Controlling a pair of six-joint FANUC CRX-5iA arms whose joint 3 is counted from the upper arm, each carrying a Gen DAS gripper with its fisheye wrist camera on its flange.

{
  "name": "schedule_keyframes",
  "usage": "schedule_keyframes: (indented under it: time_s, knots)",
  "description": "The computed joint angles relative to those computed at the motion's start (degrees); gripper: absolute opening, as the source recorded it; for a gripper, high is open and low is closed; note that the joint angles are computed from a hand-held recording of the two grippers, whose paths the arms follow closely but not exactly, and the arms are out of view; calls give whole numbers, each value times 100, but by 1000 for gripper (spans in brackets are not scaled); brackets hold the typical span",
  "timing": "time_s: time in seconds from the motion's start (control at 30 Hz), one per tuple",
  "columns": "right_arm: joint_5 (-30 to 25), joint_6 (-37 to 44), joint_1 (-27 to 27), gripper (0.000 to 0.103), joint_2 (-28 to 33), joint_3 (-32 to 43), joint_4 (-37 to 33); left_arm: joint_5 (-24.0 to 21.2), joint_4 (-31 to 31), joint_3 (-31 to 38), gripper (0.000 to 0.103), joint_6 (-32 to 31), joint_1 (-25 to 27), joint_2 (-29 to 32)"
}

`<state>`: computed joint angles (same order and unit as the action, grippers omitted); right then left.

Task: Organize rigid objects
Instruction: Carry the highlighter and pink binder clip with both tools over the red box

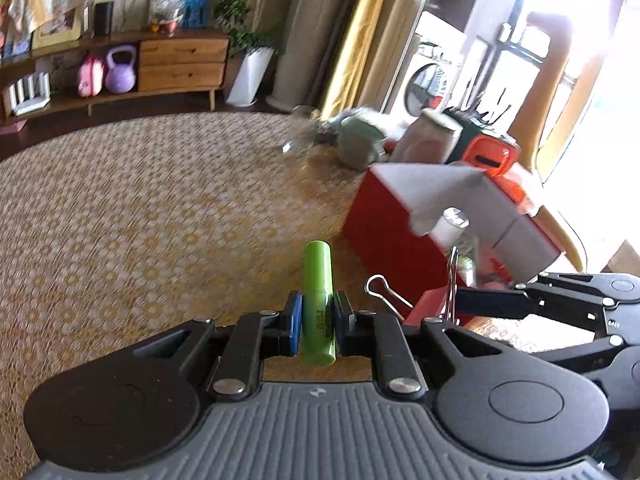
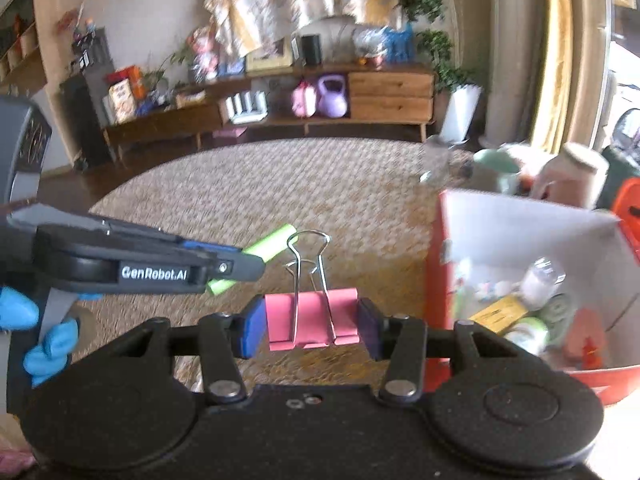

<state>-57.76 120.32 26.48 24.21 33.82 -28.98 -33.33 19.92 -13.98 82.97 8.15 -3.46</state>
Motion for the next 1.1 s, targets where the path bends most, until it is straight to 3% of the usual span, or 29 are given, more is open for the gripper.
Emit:
schedule_keyframes:
  time_s: [0.2, 0.5, 0.63, 0.77, 1.1]
  knots:
    - [240, -126, -327, 48, 48, 232, -8, -21, -125, 594, 16, 75, -365, 324]
    - [622, -696, -701, 48, 320, 528, 527, -249, -360, 1633, 16, 200, -913, 1110]
    - [655, -991, -801, 48, 574, 739, 847, -482, -594, 2160, 16, 284, -1139, 1507]
    - [608, -1223, -880, 48, 828, 898, 1134, -753, -1230, 2837, 16, 485, -1407, 1991]
    - [228, -1383, -859, 48, 1496, 1464, 1674, -1699, -1773, 4380, 16, 851, -1655, 3222]
